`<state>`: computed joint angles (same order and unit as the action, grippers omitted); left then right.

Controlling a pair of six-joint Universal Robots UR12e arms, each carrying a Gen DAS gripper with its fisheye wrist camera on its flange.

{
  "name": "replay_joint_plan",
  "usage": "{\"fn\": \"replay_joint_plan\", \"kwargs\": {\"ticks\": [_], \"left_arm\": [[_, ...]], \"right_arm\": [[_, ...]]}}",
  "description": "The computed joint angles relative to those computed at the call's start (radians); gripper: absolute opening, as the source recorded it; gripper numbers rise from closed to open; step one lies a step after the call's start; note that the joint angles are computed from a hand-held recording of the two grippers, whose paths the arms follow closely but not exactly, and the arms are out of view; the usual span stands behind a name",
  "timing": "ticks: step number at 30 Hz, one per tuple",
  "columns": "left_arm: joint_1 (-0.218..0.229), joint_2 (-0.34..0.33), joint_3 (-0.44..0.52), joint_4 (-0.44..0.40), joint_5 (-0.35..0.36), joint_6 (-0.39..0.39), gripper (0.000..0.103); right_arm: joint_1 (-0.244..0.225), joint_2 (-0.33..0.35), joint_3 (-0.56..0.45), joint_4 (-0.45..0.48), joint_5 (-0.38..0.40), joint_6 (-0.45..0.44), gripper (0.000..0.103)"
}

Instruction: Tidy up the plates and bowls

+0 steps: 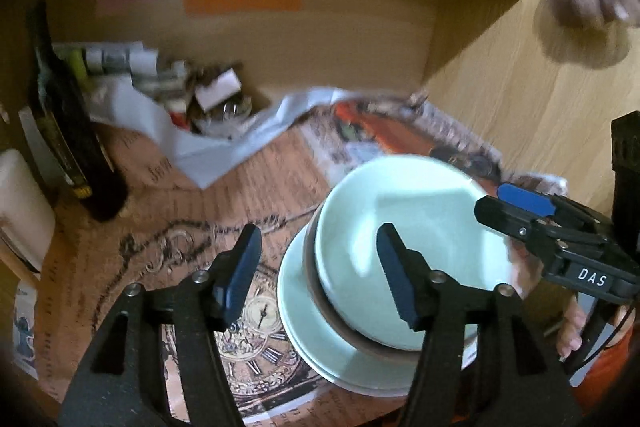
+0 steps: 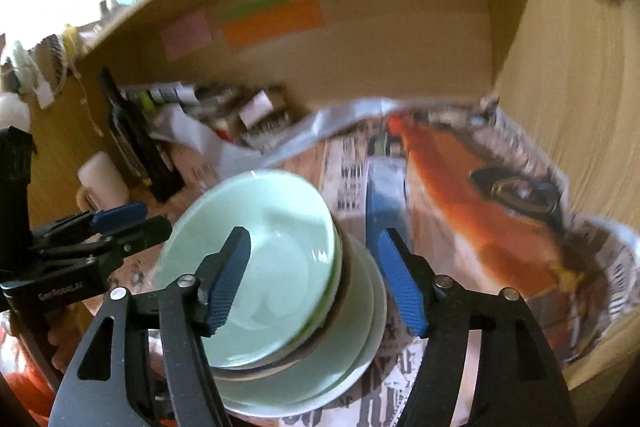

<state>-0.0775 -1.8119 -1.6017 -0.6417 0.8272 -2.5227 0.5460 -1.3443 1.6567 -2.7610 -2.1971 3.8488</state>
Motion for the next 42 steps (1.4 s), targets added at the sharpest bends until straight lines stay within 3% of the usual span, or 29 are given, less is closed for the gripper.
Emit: {"fn": "replay_joint_plan", "kwargs": {"ticks": [3, 6, 12, 17, 21, 42], "left_arm": [[0.017, 0.021, -0.032, 0.102, -0.048, -0.053, 0.069], [0.034, 0.045, -0.080, 0.262, -0.083, -0.124, 0.080], [0.061, 0.074, -0.152, 0.536, -0.118, -0.233, 0.096], [0.080, 0.088, -0.189, 0.669, -0.141, -0.294, 0.100], [0.091, 0.096, -0.204, 0.706, -0.157, -0.337, 0.102], [0.083, 0.097, -0.219, 0.712, -0.126, -0.357, 0.102]], "right_arm": [[0.027, 0.003, -0.006, -0.066, -0.068, -0.060, 0.077], [0.052, 0.010, -0.011, -0.137, -0.124, -0.125, 0.083], [0.089, 0.023, -0.018, -0.245, -0.179, -0.209, 0.089], [0.113, 0.034, -0.020, -0.309, -0.215, -0.281, 0.091], [0.125, 0.040, -0.017, -0.354, -0.234, -0.306, 0.103], [0.114, 0.039, 0.001, -0.387, -0.186, -0.287, 0.103]]}}
